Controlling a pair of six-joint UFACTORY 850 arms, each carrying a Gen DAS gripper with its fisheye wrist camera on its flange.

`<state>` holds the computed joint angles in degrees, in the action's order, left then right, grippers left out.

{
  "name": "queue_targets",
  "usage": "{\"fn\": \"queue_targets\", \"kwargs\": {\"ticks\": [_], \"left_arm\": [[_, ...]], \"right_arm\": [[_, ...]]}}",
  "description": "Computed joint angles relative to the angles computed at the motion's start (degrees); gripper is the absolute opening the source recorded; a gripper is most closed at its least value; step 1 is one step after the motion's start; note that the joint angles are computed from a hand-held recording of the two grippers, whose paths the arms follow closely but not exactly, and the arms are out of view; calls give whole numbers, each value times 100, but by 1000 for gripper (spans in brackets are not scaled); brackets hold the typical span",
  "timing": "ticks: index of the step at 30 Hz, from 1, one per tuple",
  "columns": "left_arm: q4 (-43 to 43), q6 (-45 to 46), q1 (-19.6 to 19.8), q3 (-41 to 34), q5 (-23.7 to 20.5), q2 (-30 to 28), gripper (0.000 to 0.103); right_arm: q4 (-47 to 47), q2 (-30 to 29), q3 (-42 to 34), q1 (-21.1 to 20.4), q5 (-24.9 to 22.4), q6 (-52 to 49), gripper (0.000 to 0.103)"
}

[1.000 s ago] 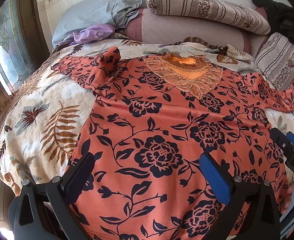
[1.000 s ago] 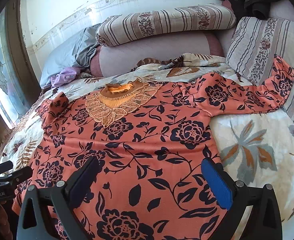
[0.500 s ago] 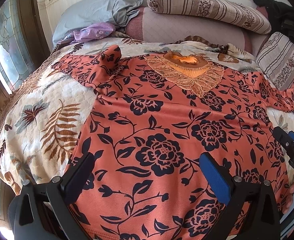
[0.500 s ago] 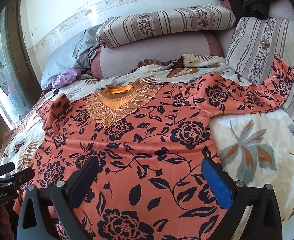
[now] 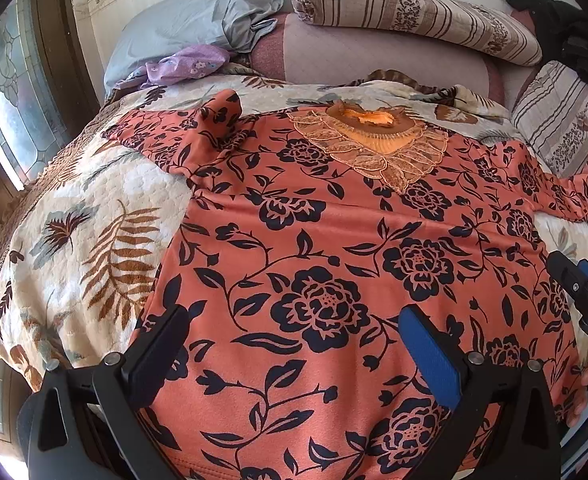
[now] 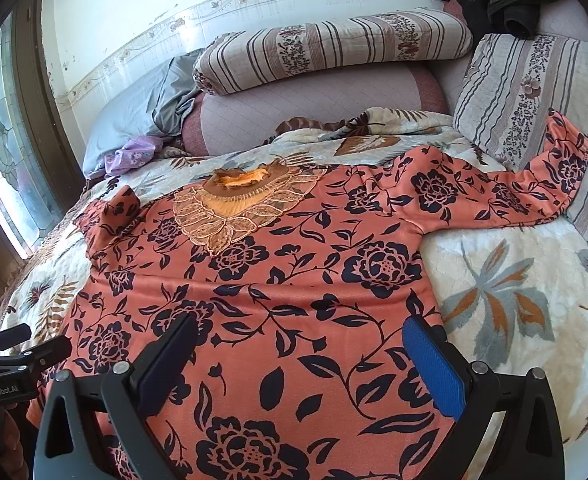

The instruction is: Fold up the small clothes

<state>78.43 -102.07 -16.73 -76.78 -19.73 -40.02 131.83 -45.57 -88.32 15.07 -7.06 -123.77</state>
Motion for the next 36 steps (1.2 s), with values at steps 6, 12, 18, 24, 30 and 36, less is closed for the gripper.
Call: {"fn": "queue_targets", "kwargs": {"ticks": [6, 12, 18, 24, 30, 36], "left_arm": [[7, -2, 0, 16, 8, 8, 103], [39, -19, 4, 10, 25, -2, 103], [94, -2, 102, -22, 185, -24, 103], [114, 33, 356, -147, 324, -84, 103], [722, -333, 620, -386, 261, -170, 103], [159, 371, 1130, -1126, 269, -655, 103]], "right_arm": [[33, 3, 5, 4, 1, -32, 103], [84, 6, 11, 4, -1, -80, 103], [123, 0, 11, 17, 16, -124, 103], [-1104, -20, -1, -57, -131, 1340, 103], [-1760, -79, -69, -154, -252, 2351, 103], [-2445, -170, -161, -210, -254, 3207, 103]]}}
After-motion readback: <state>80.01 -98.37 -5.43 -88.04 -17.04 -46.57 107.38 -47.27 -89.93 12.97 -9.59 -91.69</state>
